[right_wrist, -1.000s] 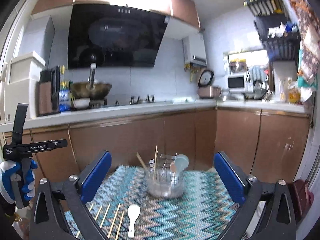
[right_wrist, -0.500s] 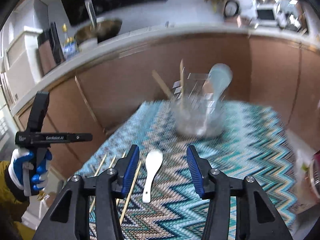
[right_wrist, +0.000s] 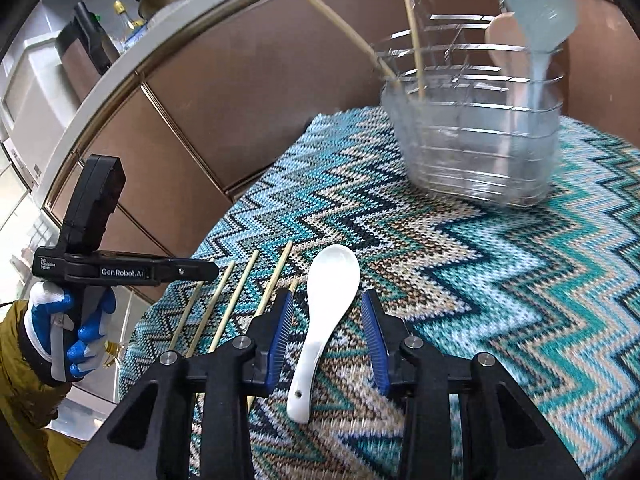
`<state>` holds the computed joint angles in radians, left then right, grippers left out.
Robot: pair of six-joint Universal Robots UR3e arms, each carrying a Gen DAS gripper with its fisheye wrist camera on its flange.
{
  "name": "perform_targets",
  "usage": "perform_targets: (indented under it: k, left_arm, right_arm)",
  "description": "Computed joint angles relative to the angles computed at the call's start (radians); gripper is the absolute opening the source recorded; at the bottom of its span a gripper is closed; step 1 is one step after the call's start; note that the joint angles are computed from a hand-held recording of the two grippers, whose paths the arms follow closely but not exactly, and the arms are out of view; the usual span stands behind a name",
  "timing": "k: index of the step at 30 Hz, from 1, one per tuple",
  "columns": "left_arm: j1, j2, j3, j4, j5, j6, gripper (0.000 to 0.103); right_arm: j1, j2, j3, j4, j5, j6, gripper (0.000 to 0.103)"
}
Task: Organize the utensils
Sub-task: 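Grasp a chopstick with the left tool while the right tool grasps the last white spoon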
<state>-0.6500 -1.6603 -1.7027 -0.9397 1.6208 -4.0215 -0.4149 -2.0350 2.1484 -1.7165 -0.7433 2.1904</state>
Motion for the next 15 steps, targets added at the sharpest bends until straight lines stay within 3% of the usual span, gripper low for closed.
perform_targets:
  k: [6, 15]
  left_arm:
    - [0.023, -0.024, -0.004, 0.008, -0.027, 0.019, 0.024]
    - [0.05, -0.016, -0.047, 0.036, -0.058, 0.017, 0.018]
  right_arm:
    - [0.134, 0.214, -0.048, -0.242, -0.053, 0.159, 0.036]
    - [0.236, 0.393, -0.133, -0.352, -0.107, 0.24, 0.029]
